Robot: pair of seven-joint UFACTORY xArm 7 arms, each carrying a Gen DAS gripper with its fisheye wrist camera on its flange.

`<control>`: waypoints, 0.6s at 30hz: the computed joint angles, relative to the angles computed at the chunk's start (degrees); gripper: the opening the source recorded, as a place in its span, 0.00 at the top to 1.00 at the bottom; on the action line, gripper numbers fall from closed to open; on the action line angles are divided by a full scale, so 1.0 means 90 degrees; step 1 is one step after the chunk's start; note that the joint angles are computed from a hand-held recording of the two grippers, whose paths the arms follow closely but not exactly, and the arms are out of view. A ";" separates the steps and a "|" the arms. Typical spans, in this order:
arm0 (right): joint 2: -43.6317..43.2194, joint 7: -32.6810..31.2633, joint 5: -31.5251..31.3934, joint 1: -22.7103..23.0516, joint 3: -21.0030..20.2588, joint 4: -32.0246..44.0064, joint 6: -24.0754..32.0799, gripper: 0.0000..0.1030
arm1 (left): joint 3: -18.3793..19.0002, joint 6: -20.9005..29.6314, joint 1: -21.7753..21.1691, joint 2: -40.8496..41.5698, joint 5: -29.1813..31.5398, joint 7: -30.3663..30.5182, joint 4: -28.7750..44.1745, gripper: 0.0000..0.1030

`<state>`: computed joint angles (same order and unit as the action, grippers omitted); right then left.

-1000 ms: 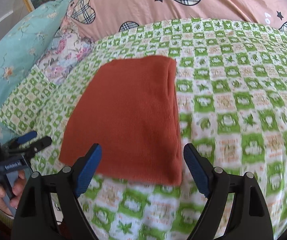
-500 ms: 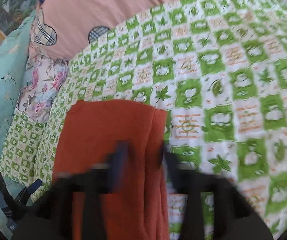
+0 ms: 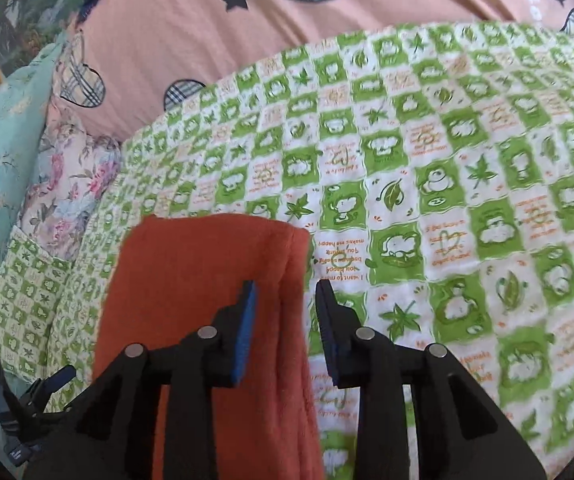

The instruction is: Fold small clothes

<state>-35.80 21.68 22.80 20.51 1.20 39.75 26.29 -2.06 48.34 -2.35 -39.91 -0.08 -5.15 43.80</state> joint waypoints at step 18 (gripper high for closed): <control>-0.2629 0.0722 -0.0678 0.0391 0.0884 -0.0780 0.1712 0.15 | -0.0214 0.1303 -0.0097 -0.1987 0.0242 0.0094 -0.0480 0.01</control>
<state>-59.47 28.18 16.70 24.03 9.16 32.73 41.70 -3.99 60.07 -3.22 -57.79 2.10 -4.30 39.47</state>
